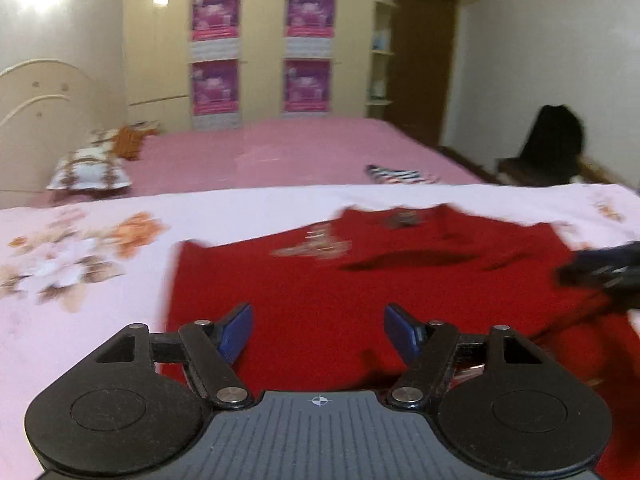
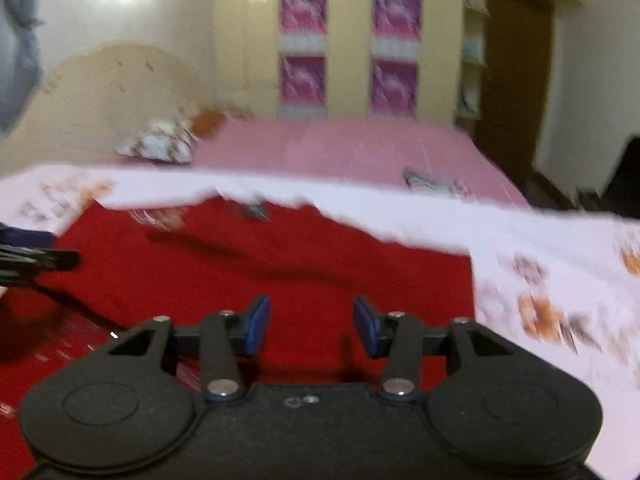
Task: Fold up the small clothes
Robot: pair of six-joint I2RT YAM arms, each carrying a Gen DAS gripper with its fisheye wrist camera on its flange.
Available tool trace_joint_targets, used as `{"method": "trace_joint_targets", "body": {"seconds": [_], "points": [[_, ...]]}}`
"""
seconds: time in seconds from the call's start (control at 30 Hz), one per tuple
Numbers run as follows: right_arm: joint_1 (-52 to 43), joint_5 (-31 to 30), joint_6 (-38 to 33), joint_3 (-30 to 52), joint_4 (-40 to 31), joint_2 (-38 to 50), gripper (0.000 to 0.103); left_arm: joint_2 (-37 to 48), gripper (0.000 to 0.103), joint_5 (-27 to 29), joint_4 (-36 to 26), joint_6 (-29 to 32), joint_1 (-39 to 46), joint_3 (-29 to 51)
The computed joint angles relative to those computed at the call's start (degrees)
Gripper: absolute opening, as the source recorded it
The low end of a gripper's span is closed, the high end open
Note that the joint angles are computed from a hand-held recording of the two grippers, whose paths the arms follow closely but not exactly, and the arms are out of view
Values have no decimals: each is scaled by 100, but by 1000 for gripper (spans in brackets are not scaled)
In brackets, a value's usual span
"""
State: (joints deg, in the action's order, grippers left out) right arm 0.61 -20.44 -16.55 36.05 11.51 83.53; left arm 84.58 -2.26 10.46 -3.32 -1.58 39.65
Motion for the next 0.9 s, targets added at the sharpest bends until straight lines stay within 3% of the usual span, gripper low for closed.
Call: {"method": "trace_joint_targets", "body": {"seconds": [0.1, 0.17, 0.3, 0.37, 0.4, 0.5, 0.57, 0.63, 0.7, 0.77, 0.83, 0.9], "points": [[716, 433, -254, 143, -212, 321, 45, 662, 71, -415, -195, -127, -641, 389], [822, 587, -391, 18, 103, 525, 45, 725, 78, -693, 212, -54, -701, 119], [-289, 209, -494, 240, -305, 449, 52, 49, 79, -418, 148, 46, 200, -471], [-877, -99, -383, 538, -597, 765, 53, 3, 81, 0, 252, -165, 695, -630], [-1028, -388, -332, 588, -568, 884, 53, 50, 83, -20, 289, -128, 674, -611], [-771, -148, -409, 611, -448, 930, 56, 36, 83, -549, -25, -44, 260, -395], [-953, -373, -307, 676, -778, 772, 49, -574, 83, -584, -376, -134, 210, -557], [-1527, -1148, -377, 614, -1149, 405, 49, -1358, 83, -480, -918, -147, 277, -813], [-2179, -1945, -890, 846, -2075, 336, 47, -2356, 83, -173, -1839, -110, 493, -1089], [-2776, -2499, -1459, 1182, -3405, 421, 44, -3359, 83, 359, -2966, -4, 926, -1254], [-3501, -2984, -2475, 1535, -4916, 628, 42, -4271, 83, 853, -4106, 109, 1360, -1337], [-4297, -3054, -3552, 1599, -6072, 698, 41, -5010, 81, 1256, -5073, 306, 1775, -1369]]}}
